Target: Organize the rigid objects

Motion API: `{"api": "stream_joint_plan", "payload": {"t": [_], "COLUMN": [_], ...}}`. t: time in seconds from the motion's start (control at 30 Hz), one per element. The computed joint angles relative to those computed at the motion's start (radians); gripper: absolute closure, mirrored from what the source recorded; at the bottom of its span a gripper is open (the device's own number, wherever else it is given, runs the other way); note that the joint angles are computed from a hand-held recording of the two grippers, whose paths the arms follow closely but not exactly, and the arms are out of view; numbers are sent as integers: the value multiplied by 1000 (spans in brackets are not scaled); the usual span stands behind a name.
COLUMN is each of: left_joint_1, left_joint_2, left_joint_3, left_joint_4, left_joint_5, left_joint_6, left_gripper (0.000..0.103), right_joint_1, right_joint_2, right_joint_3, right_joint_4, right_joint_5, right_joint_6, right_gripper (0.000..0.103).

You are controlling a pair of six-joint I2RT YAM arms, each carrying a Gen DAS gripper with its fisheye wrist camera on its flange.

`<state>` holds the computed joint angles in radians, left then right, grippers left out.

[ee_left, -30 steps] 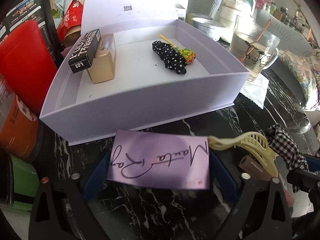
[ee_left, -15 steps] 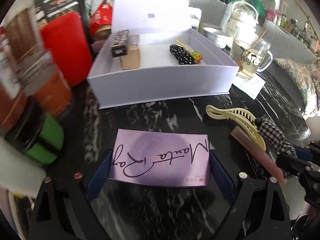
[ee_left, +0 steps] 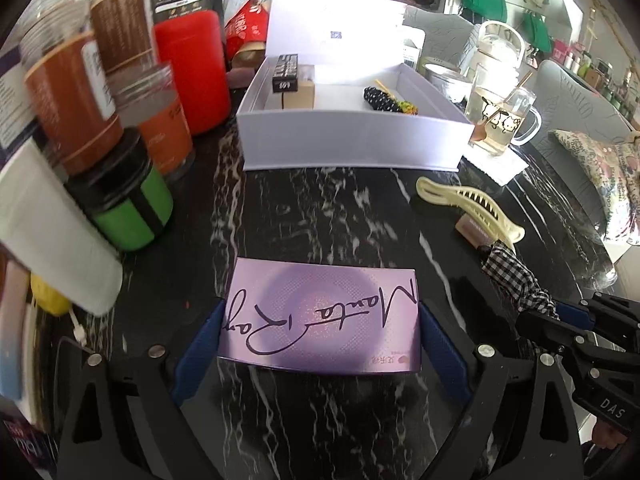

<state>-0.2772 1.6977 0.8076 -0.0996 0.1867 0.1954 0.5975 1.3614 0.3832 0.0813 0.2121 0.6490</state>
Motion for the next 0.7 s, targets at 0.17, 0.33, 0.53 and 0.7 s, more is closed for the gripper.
{"api": "stream_joint_plan", "payload": {"t": [0.17,0.33,0.53,0.7], "left_joint_1": [4,16,17,20], "left_joint_2": [-11,11,27,20], "left_joint_3": [-43,-45,-56,-56], "left_joint_4": [25,28,43,34], "left_joint_5": [-27,-27,-53,-39], "left_joint_6": [-11,-38,-43,-50], "left_gripper": [9,9,9,9], "right_joint_1": [24,27,29,32], "right_joint_2": [30,60,71,88], "right_joint_3": [6,5,13,26], "right_joint_4": [14,28,25,25], "right_joint_5": [10,-5,4,9], "right_joint_6": [2,6,6,9], "right_gripper": [81,81,80,80]}}
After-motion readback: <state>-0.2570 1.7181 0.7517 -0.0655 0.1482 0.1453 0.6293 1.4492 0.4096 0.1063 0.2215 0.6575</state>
